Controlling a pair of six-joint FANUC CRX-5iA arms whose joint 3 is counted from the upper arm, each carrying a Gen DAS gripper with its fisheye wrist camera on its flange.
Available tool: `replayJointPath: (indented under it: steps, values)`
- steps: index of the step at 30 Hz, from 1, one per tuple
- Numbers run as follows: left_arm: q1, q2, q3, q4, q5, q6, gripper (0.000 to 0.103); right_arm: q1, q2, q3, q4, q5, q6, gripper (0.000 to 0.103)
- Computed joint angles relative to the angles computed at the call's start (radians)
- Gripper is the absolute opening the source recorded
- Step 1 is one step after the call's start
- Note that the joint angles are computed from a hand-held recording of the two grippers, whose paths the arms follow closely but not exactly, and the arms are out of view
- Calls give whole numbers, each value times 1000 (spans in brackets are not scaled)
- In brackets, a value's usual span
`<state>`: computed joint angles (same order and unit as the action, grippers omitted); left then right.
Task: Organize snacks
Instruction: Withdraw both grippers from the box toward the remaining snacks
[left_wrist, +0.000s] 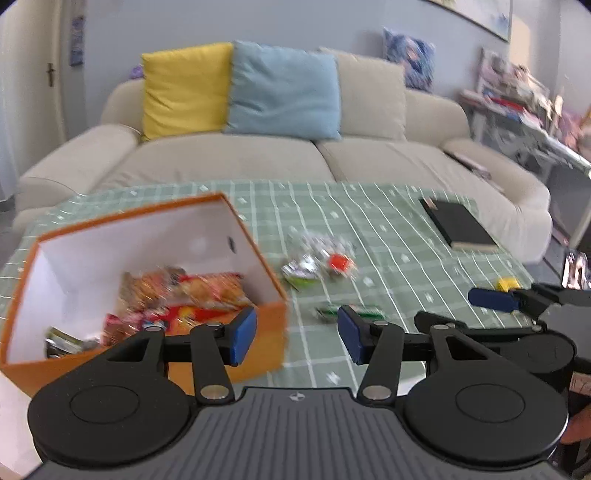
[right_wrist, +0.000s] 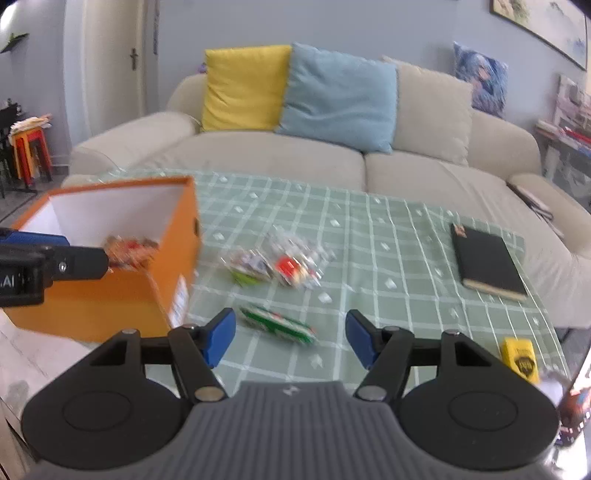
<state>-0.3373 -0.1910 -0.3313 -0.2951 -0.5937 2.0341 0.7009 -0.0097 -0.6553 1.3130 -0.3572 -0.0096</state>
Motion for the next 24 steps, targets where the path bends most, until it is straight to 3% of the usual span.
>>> replayJointPath:
  steps: [6, 9, 16, 20, 21, 24]
  values:
    - [-11, 49, 14, 71, -10, -66, 66, -23, 2, -19, -60, -8, 37, 64]
    - [11, 75, 15, 164, -12, -180, 67, -46, 20, -16, -59, 16, 60, 64]
    - [20, 135, 55, 241, -10, -344, 68, -50, 82, 36, -214, 49, 291, 64]
    - [26, 180, 101, 252, -16, -389, 68, -65, 123, 66, -241, 80, 368, 64]
    - [32, 188, 106, 262, -16, -401, 68, -64, 134, 78, -268, 84, 403, 64]
    - [46, 218, 132, 289, -24, -425, 68, -32, 189, 174, -537, 57, 696, 64]
